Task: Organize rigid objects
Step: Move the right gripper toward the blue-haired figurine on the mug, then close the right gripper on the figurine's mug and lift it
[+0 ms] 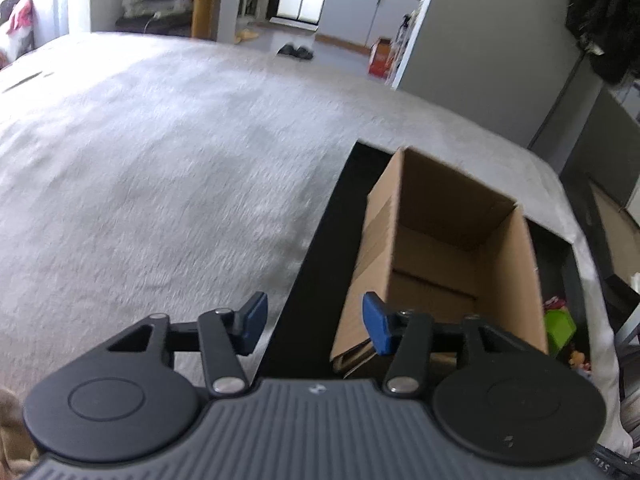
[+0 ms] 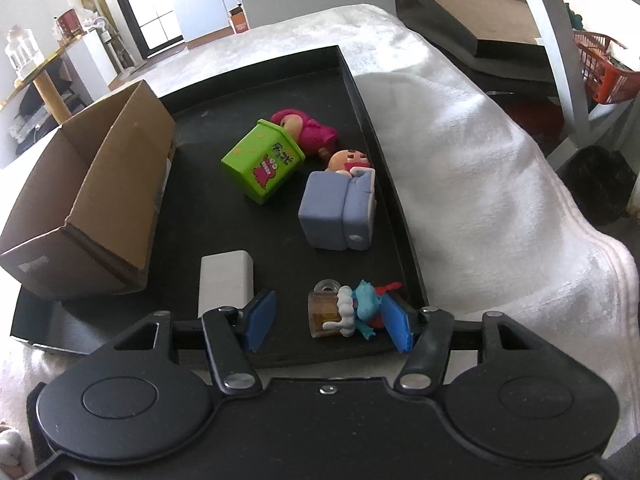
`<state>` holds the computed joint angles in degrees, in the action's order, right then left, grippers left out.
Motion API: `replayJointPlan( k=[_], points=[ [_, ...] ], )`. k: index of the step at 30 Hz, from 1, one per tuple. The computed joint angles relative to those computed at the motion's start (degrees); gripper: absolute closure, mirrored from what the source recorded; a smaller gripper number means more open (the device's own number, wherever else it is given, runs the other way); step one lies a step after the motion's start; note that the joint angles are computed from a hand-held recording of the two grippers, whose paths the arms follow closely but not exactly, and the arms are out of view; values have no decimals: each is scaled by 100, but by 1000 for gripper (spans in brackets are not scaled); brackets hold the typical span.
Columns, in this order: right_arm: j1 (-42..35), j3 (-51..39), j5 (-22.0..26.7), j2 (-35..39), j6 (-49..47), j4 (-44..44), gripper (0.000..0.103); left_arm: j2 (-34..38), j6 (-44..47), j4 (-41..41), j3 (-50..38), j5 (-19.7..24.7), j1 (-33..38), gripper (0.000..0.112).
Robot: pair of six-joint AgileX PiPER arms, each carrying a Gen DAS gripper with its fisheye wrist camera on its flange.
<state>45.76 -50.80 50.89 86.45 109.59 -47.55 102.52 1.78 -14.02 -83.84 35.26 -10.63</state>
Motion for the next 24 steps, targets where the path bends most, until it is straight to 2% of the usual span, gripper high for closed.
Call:
replayJointPlan(
  k=[2,5,9,11,14,16,18,20,24],
  points=[
    [-23,-13,-12,29,2,7,45,-99,295,-328,93,-157,10,61],
    [-34,-50,-16,89,-42,13,45,-77,548,-576,45,-143,-47,62],
    [-25,-129,34,194,-111,-3,45,122,135,-316,-59,18,-135,82],
    [-10,-172,104,266,-135,-9,46,156,230,-374,-32,39,-133,86],
    [-19,-218,143,335,-201,4,54,128,434,-388,25,47,-167,97],
    [2,-254,195,387,-253,-10,64,69,471,-303,65,35,-200,105],
    [10,-261,176,417,-297,-18,73,29,384,-86,97,-10,-238,105],
    [-10,-219,35,397,-310,-34,73,23,401,-98,81,43,-197,105],
    [84,-308,91,459,-443,-22,75,-38,599,-276,86,134,-87,105]
  ],
)
